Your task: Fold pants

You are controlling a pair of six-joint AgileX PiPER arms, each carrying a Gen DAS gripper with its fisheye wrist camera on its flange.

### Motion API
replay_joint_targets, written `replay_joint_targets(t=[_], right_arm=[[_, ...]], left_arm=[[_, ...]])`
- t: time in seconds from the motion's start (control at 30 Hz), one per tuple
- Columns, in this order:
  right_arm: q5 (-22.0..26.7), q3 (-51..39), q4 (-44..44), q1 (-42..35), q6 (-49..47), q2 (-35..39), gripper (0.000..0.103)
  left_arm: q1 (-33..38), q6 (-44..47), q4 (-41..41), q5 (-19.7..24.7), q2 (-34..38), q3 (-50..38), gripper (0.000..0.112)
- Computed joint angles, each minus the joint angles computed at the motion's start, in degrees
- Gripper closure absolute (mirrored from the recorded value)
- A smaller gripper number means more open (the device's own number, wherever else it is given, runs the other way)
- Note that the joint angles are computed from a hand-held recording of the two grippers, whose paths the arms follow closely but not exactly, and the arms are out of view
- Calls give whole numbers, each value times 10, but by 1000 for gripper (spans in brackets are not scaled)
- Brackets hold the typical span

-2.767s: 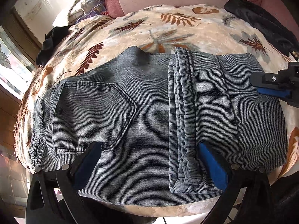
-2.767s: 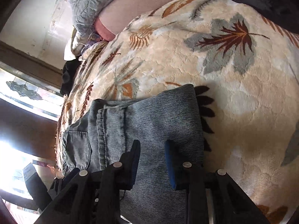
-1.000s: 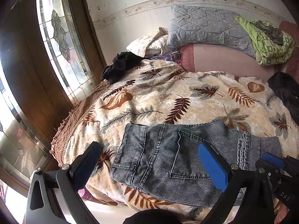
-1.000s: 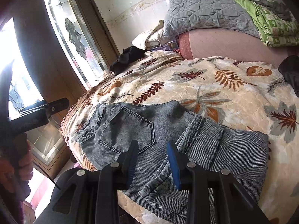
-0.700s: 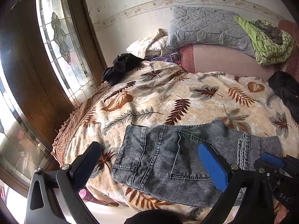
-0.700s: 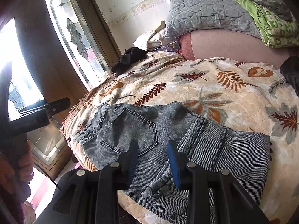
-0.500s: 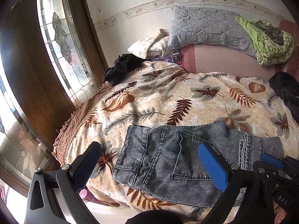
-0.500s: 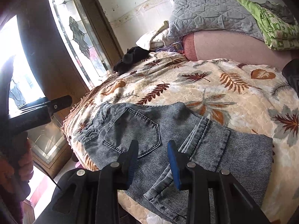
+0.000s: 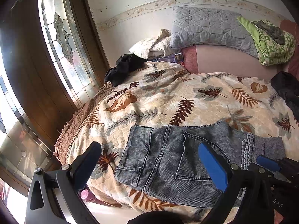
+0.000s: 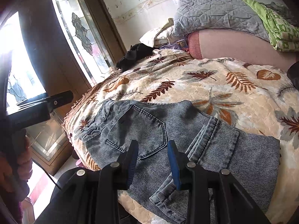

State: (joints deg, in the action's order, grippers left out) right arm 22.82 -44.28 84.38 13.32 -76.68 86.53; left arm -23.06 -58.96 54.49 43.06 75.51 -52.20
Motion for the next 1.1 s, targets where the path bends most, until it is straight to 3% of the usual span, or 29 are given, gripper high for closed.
replay_joint_targets(t=[0.23, 0.53, 1.1], right_arm=[[-13, -16, 12, 26, -9, 21, 68], [-51, -27, 13, 55, -14, 39, 68], [-33, -6, -1, -47, 12, 7, 68]], left_arm=[[16, -5, 10, -6, -4, 6, 9], [37, 28, -27, -81, -24, 25, 9], [-37, 10, -21, -90, 24, -25, 9]])
